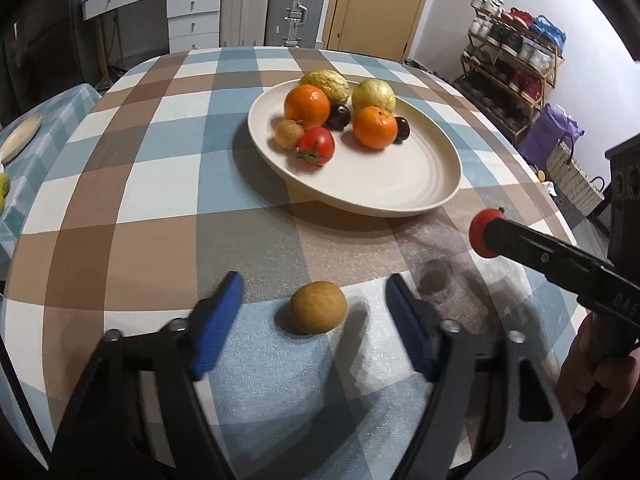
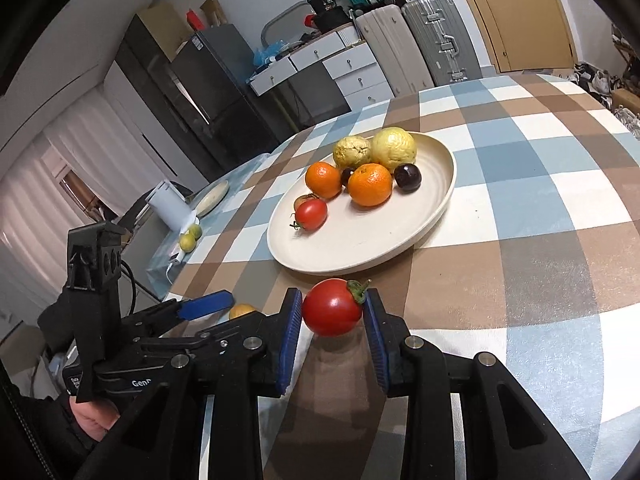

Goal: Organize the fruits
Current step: 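Close the right tool on the red tomato while the left tool grasps the brown fruit, then carry the tomato and brown fruit over the cream plate and lower them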

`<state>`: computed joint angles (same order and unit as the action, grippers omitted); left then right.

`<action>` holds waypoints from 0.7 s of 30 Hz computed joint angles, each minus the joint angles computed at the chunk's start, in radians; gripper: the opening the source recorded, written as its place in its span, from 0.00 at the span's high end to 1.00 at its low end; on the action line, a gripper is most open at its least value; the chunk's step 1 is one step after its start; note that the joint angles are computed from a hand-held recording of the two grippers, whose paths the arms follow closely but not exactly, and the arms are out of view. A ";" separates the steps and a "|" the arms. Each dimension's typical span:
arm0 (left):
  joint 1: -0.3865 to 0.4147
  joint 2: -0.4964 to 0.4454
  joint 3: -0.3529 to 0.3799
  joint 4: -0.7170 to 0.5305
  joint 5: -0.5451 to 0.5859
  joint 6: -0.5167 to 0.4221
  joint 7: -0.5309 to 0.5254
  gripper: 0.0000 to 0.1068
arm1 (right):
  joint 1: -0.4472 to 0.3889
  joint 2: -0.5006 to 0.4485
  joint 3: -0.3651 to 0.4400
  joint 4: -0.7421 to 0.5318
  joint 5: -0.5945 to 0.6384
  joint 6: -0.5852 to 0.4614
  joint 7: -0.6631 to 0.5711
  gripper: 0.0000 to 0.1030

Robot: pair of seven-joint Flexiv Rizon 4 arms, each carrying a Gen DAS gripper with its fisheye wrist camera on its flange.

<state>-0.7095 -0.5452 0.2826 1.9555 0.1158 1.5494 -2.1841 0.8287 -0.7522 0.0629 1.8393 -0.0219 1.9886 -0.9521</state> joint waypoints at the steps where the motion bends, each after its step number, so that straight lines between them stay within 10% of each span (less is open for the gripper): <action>1: -0.026 -0.003 0.027 -0.012 0.006 -0.025 -0.008 0.48 | -0.007 -0.002 0.008 -0.001 -0.007 0.005 -0.002 0.69; 5: -0.006 0.007 0.006 -0.024 0.039 -0.075 -0.019 0.77 | -0.014 -0.004 0.015 -0.001 -0.015 0.016 -0.012 0.69; 21: 0.017 0.035 -0.015 -0.086 0.146 -0.063 -0.071 0.77 | -0.027 0.008 0.015 0.018 -0.011 0.026 -0.025 0.69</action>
<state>-0.6926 -0.5102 0.2675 1.8700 0.2614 1.4862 -2.2547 0.8018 -0.7443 0.0781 1.8570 -0.0328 2.0146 -0.9769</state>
